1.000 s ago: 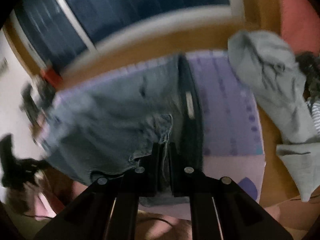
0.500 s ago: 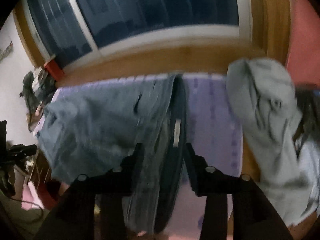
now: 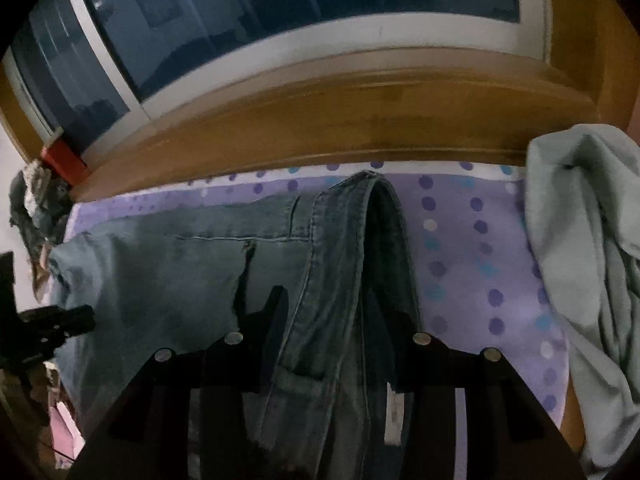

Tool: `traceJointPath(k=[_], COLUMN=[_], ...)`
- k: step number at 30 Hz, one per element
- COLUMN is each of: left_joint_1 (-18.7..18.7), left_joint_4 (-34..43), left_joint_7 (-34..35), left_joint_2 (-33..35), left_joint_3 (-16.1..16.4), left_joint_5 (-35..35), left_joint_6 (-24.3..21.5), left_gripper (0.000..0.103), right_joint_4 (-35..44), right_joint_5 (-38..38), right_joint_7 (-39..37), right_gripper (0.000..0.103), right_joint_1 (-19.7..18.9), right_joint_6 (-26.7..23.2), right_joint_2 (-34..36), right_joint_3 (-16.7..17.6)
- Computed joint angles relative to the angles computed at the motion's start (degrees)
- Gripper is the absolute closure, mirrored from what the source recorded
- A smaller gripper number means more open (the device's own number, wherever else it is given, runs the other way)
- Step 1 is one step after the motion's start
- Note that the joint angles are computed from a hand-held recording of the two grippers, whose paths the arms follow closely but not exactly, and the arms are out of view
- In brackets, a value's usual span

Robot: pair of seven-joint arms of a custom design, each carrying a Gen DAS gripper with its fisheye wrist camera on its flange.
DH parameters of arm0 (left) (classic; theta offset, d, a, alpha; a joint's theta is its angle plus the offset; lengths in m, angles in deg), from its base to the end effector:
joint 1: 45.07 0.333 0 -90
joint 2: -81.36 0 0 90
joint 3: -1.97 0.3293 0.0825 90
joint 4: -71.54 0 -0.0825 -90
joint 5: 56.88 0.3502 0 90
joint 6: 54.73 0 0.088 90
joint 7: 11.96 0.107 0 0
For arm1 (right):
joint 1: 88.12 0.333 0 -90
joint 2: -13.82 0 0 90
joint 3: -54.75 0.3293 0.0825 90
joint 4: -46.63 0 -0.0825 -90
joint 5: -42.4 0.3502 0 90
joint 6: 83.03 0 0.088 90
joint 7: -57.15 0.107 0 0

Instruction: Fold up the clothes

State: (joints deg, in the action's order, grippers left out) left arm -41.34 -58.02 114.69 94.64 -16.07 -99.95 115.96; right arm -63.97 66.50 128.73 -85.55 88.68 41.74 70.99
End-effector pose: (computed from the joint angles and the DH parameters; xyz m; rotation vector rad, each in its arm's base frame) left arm 0.5416 -0.0839 0.3431 -1.8731 2.1717 -0.8030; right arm 0.6288 0.1606 0.3390 -1.9356 1.6173 -0.2418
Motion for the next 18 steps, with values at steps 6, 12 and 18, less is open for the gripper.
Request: traceJointPath(k=[6, 12, 18], left_joint_1=[-2.6, -3.5, -12.5], left_joint_4=[0.5, 2.2, 4.7], left_joint_7=[-10.3, -19.3, -29.0], left_joint_2=[2.2, 5.2, 8.7], left_joint_3=[4.6, 8.8, 20.4], left_joint_5=[10.1, 17.4, 25.2], left_joint_6=[4.3, 8.3, 12.1], left_gripper=[0.067, 0.067, 0.067], right_joint_4=[7.3, 9.0, 3.9], right_joint_5=[-5.5, -1.6, 8.2], right_joint_7=[2.8, -4.9, -10.5], right_gripper=[0.062, 0.064, 0.095], right_joint_1=[3.4, -2.2, -11.7], right_joint_6=[-5.1, -4.7, 10.2], right_joint_2=[5.3, 7.5, 6.1], right_joint_3=[-4.2, 2.9, 16.2])
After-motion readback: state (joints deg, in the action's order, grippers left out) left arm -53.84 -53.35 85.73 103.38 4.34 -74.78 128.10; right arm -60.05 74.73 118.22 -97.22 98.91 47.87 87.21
